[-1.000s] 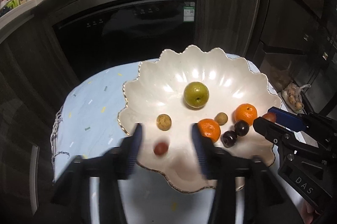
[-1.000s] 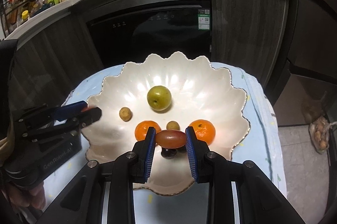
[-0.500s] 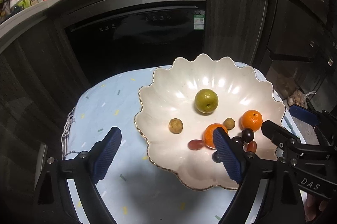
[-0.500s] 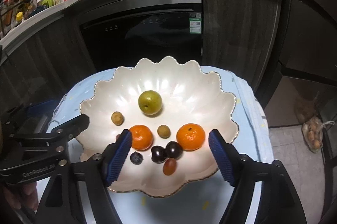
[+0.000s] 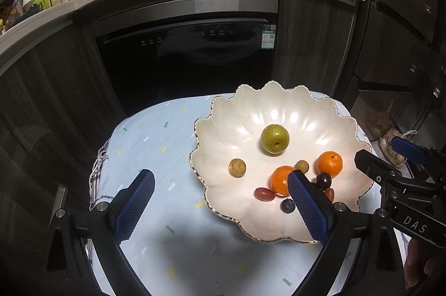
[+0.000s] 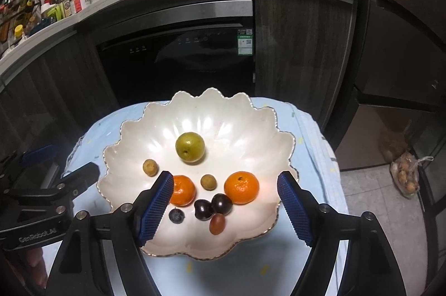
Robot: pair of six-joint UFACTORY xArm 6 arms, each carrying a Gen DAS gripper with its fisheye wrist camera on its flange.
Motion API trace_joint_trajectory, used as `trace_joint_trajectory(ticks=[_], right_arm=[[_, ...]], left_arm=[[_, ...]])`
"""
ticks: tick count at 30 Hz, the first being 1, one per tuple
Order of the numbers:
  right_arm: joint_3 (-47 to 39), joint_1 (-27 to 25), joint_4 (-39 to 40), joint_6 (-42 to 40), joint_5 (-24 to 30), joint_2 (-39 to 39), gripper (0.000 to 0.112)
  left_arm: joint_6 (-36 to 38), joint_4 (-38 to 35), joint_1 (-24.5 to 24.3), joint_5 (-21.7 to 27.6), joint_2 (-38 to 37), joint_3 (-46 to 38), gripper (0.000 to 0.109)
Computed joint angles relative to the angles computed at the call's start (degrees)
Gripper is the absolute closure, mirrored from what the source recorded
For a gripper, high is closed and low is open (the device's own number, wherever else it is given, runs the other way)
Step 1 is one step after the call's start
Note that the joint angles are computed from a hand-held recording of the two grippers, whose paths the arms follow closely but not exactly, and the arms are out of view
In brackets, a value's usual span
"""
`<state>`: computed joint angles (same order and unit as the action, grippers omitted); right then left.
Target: Organize fruits
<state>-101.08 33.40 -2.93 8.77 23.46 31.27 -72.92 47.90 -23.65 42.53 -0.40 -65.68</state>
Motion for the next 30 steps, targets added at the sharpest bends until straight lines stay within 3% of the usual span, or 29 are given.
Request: trace_joint_trajectory(ticks=[16,30], right_arm=[[13.64,0.61,-7.38,7.26,-3.67,-10.79,0.029],[28.54,1.98,-10.17,10.07,-8.06,-22.32,0.029]], left_arm=[[-6.02,2.82,-4.68,3.11,-8.09,7.00,0.007],[-10.14,2.18,-12.66,9.21,-16.39,13.97,0.006]])
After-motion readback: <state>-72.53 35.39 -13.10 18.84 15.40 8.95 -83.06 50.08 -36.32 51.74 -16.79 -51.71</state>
